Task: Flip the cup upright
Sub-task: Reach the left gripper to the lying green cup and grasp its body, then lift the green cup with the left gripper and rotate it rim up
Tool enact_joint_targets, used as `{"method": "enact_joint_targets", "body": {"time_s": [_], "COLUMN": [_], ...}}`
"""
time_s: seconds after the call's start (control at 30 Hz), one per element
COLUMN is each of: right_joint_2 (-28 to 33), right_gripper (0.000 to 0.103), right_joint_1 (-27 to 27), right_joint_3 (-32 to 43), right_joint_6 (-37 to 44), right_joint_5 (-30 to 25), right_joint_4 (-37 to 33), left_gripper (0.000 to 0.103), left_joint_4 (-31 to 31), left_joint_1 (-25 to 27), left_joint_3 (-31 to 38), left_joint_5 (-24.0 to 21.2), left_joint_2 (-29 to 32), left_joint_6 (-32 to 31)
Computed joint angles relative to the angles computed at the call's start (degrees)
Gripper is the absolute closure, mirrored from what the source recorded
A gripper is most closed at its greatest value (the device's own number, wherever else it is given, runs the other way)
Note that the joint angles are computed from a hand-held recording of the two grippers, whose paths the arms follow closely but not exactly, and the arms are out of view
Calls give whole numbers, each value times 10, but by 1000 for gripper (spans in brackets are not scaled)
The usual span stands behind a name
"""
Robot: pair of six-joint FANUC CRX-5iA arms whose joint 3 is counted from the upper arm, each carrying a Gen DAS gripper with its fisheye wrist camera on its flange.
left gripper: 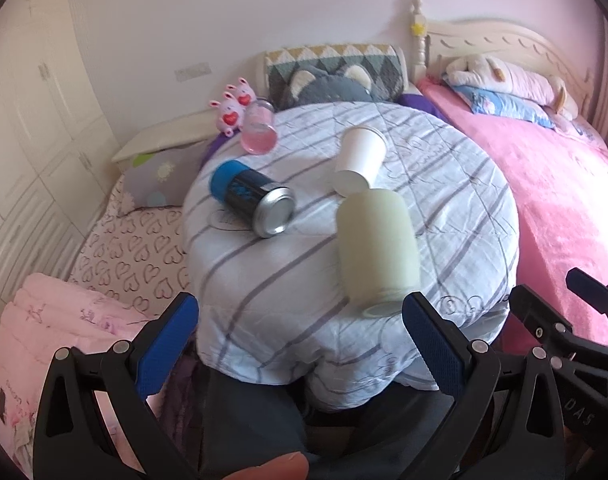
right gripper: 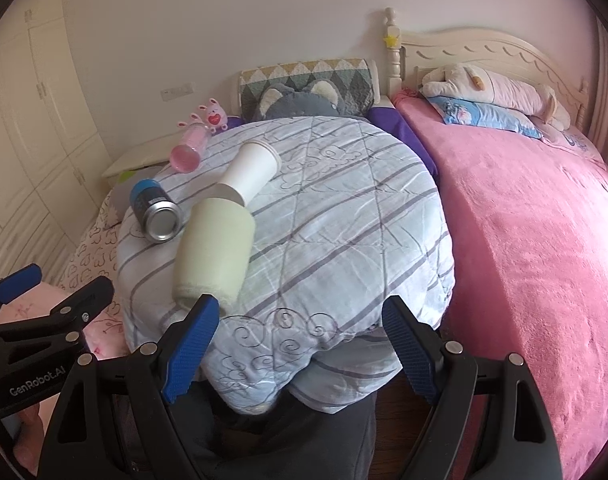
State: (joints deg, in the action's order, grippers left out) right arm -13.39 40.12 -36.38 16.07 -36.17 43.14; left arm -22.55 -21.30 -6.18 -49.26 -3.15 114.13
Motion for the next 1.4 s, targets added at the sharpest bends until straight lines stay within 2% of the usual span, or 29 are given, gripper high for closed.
{"method": "enact_joint_targets", "body": {"time_s": [0.23,0.6,0.8,0.97,1.03,1.17,1.27,1.4], "right_joint_2": [23,91,128,148,153,161,162,163], "right_gripper": [18,18,18,18,18,18,18,18], "right_joint_1": [-41,-104,-128,-137,-140,-141,-141,-140], "right_joint_3": [17,92,135,159,166,176,181,183], "right_joint_6": [50,195,274,307,317,324,329,327], "right_joint_5": [16,29,23,14,11,6,3,1], "right_joint_4": [-46,-175,-243,-275,-286,-295,-297,-293], "left_gripper": [0,0,0,1,7,10,23,23], "left_joint_4": [62,120,160,198,209,231,258,241], "left_joint_1": [9,20,37,51,56,65,70,62], "left_joint_3": [49,140,168,166,164,161,156,159], "left_joint_5": [-2,-59,-82,-87,-88,-87,-80,-71], "left_joint_2": [70,181,224,236,237,241,245,243], "left_joint_6": [-45,-63,-63,-69,-72,-79,-99,-105]}}
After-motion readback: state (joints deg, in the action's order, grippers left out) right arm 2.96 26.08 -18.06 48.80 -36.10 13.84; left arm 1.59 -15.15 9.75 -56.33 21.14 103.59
